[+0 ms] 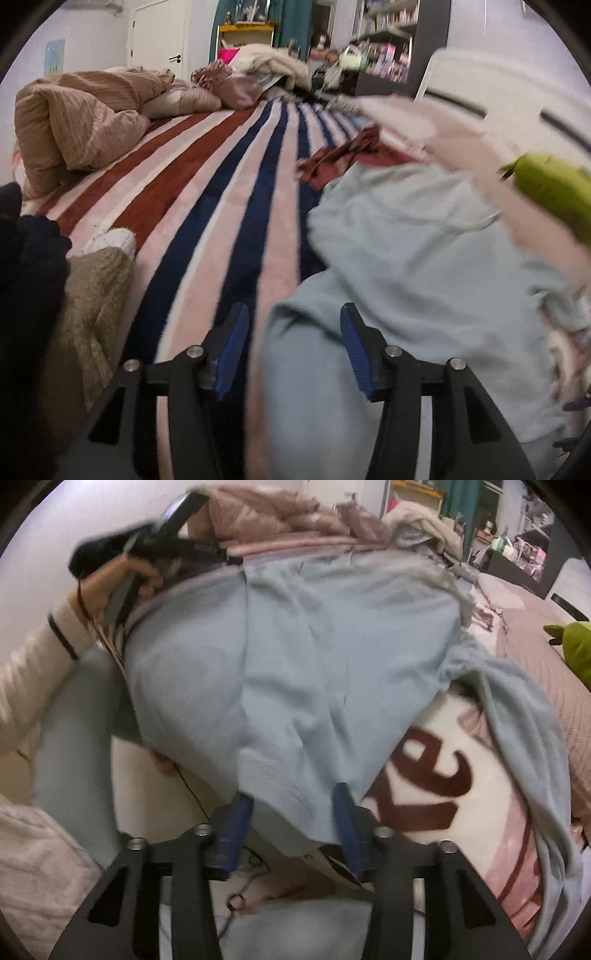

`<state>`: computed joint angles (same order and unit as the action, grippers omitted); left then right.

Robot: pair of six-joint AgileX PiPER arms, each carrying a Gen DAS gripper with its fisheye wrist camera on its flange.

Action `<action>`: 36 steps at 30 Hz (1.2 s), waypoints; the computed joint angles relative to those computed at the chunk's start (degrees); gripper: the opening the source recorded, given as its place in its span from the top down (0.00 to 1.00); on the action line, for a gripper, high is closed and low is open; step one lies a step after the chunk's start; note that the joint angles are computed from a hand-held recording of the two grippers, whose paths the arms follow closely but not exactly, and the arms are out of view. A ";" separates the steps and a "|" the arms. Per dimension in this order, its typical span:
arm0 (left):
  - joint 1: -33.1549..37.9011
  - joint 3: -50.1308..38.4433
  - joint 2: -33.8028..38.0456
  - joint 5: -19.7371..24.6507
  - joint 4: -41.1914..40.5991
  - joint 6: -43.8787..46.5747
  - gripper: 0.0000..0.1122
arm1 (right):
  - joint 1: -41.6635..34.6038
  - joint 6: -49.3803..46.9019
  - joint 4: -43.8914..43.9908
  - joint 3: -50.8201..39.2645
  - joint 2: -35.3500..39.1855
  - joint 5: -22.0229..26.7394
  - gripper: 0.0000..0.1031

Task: Fold small clothes

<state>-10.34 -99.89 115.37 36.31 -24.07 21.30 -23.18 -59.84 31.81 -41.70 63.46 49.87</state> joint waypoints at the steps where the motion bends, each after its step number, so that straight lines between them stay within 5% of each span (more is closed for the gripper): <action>1: 0.17 0.70 -0.77 -0.18 -2.51 1.68 0.53 | -2.09 -0.62 1.54 -0.69 -1.11 1.14 0.53; 6: -1.08 9.00 -8.79 -5.04 -10.67 10.54 0.48 | -20.53 -2.67 12.75 -5.04 1.54 6.91 0.37; 10: -1.30 13.04 -13.53 -6.44 -16.91 15.73 0.42 | -27.89 7.55 10.92 -4.77 7.97 5.28 0.34; 16: -2.06 17.87 -18.09 -7.50 -18.51 16.78 0.38 | -41.73 -1.75 28.32 1.61 12.07 -0.66 0.34; 19: -2.14 21.59 -19.96 -8.19 -22.58 18.46 0.37 | -42.91 -3.74 33.53 -0.96 18.23 1.73 0.32; 25: -3.39 26.99 -21.52 -9.34 -28.56 20.86 0.37 | -41.21 -9.42 46.06 -0.93 21.02 -3.77 0.31; 27: -4.51 26.52 -21.31 -9.40 -23.92 16.83 0.37 | -39.84 -9.24 47.72 -0.54 20.34 -8.76 0.50; 29: -5.09 26.75 -21.85 -9.79 -21.96 15.65 0.37 | -40.90 -11.19 49.74 -0.08 20.35 -9.26 0.91; 32: -5.30 27.02 -22.20 -9.89 -21.52 15.11 0.37 | -44.76 -13.27 51.25 -0.46 20.28 -5.23 0.95; 36: -5.06 27.57 -22.70 -10.34 -21.35 14.86 0.37 | -45.19 -16.49 52.45 -2.25 15.28 -6.46 0.96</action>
<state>-15.40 -72.32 92.67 25.97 -45.43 36.16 -68.36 -76.33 84.27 -43.95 78.74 43.41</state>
